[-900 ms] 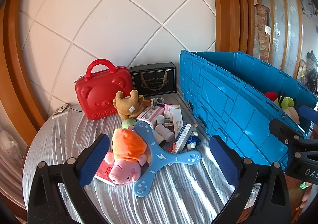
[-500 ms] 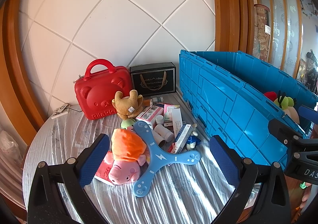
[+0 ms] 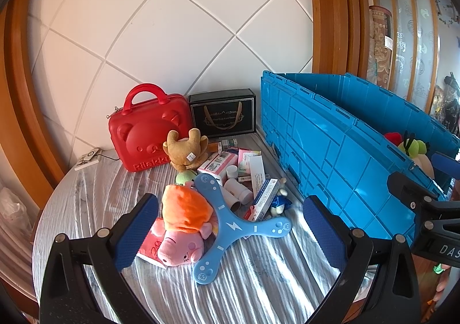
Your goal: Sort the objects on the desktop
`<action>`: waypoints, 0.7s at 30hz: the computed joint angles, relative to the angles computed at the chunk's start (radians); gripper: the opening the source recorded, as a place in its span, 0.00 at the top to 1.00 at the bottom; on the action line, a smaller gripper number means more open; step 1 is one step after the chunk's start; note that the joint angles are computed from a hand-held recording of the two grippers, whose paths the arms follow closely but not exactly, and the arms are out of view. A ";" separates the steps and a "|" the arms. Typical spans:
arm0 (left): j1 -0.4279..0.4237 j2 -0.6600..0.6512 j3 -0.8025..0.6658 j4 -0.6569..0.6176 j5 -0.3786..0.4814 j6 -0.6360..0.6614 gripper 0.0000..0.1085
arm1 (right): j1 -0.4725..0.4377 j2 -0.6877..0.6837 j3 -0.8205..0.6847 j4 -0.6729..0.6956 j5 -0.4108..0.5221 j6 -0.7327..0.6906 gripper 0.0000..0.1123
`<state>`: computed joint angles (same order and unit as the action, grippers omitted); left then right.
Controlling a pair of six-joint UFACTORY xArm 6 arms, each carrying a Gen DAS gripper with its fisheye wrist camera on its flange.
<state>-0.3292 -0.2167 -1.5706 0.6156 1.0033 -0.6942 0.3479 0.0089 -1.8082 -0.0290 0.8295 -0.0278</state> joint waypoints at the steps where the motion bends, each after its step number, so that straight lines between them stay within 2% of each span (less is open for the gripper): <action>1: 0.000 0.001 -0.001 -0.001 0.000 0.001 0.06 | 0.001 0.002 -0.003 -0.001 0.001 0.000 0.08; 21: 0.003 0.007 -0.010 0.007 0.024 -0.016 0.06 | 0.002 0.032 -0.036 0.052 0.010 -0.058 0.08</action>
